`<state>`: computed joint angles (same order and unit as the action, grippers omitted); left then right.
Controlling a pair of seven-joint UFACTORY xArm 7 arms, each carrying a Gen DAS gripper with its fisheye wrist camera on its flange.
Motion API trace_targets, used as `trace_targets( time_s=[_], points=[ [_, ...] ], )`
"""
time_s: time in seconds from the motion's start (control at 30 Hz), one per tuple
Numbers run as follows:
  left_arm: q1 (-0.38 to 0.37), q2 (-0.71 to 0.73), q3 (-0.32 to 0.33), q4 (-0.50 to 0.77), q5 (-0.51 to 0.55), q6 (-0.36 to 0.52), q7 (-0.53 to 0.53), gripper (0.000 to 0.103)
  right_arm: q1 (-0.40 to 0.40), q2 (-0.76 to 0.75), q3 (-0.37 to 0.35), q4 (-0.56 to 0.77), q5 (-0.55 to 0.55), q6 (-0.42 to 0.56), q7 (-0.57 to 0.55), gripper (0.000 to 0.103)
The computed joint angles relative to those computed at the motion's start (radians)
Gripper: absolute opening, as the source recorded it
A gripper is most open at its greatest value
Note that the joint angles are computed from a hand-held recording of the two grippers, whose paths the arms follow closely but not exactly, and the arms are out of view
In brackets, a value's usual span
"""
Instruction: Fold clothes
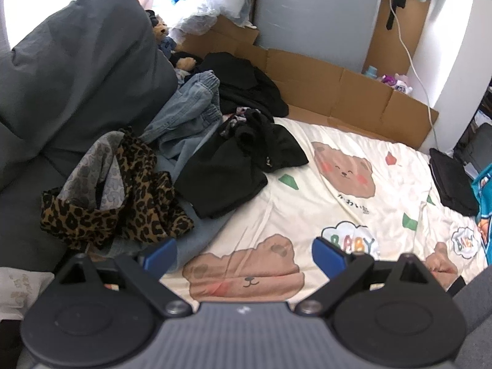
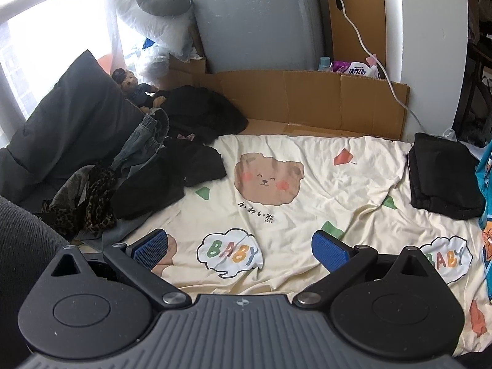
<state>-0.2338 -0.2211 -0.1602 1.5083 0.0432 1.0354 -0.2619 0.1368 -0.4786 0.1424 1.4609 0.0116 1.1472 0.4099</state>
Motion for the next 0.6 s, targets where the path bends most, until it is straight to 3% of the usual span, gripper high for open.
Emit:
trace_targets(
  time_s=[0.2, 0.6],
  points=[
    [-0.005, 0.037, -0.014, 0.046, 0.017, 0.036, -0.006, 0.096, 0.013, -0.008, -0.005, -0.023, 0.019, 0.001, -0.012, 0.102],
    [-0.039, 0.010, -0.050, -0.007, 0.084, -0.009, -0.095, 0.096, 0.016, -0.016, -0.009, -0.047, 0.037, -0.010, -0.014, 0.102]
  ],
)
